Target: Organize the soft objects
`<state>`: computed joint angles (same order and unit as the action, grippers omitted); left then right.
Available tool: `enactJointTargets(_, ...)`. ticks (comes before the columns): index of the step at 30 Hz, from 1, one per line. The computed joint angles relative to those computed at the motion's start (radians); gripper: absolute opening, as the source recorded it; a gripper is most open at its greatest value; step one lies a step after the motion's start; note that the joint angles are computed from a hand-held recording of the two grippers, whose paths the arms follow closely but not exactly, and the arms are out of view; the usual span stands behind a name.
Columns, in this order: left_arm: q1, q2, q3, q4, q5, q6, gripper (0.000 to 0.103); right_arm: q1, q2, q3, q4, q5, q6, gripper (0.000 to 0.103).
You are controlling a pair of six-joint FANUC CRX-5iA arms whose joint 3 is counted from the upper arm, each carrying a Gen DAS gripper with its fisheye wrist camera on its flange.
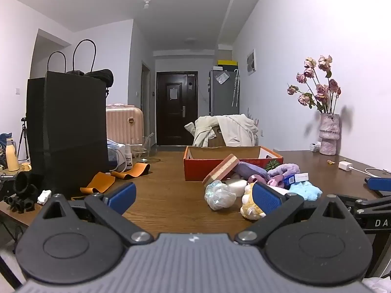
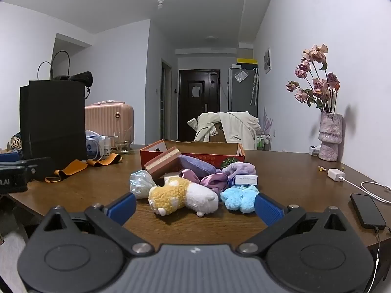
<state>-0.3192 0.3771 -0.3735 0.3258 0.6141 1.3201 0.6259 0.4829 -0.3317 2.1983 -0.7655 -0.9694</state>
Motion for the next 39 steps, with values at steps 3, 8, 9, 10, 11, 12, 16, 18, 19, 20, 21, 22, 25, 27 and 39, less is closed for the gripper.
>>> enactJointTargets(3,0.0,-0.006,-0.006,-0.002,0.006,0.007,0.103,0.003,0.0,0.002,-0.005,-0.001,0.009,0.103)
enactJointTargets(8,0.009,-0.006,-0.011,-0.007,0.001,0.018,0.103,0.003,-0.001,-0.001,-0.001,0.0,0.014,0.103)
enactJointTargets(9,0.005,-0.005,-0.014,0.001,0.008,0.015,0.103,0.004,-0.001,-0.001,-0.004,-0.001,0.015,0.103)
enactJointTargets(10,0.003,-0.004,-0.013,0.004,0.009,0.01,0.103,0.009,0.006,0.01,-0.015,-0.002,0.026,0.103)
enactJointTargets(11,0.006,-0.008,-0.009,0.004,-0.002,0.007,0.103,0.008,0.011,0.014,-0.015,-0.003,0.025,0.103)
enactJointTargets(12,0.007,-0.009,-0.01,0.001,-0.003,0.008,0.103,0.008,0.011,0.015,-0.016,-0.003,0.023,0.103)
enactJointTargets(16,0.006,-0.007,-0.011,0.003,0.0,0.0,0.103,0.01,0.016,0.019,-0.023,-0.003,0.027,0.103)
enactJointTargets(18,0.001,0.004,0.002,0.016,-0.001,-0.01,0.103,0.005,0.003,0.006,-0.01,0.004,0.022,0.103)
enactJointTargets(19,-0.002,0.004,0.0,0.021,0.002,-0.013,0.103,0.001,-0.001,0.002,-0.005,0.008,0.018,0.103)
enactJointTargets(20,-0.002,0.004,0.001,0.02,0.001,-0.014,0.103,0.001,-0.001,0.002,-0.007,0.009,0.021,0.103)
enactJointTargets(21,-0.002,0.004,0.001,0.02,0.001,-0.013,0.103,0.001,-0.001,0.002,-0.009,0.008,0.022,0.103)
enactJointTargets(22,-0.002,0.004,0.0,0.02,0.003,-0.01,0.103,0.004,0.0,0.003,-0.011,0.004,0.024,0.103)
enactJointTargets(25,0.0,0.005,0.0,0.016,0.003,-0.007,0.103,0.004,-0.001,0.001,-0.01,0.001,0.02,0.103)
enactJointTargets(27,0.0,0.005,0.001,0.013,0.0,-0.006,0.103,0.007,0.001,0.002,-0.015,0.0,0.024,0.103)
enactJointTargets(39,-0.002,0.004,-0.002,0.015,0.002,-0.008,0.103,0.01,0.001,0.001,-0.022,0.002,0.022,0.103)
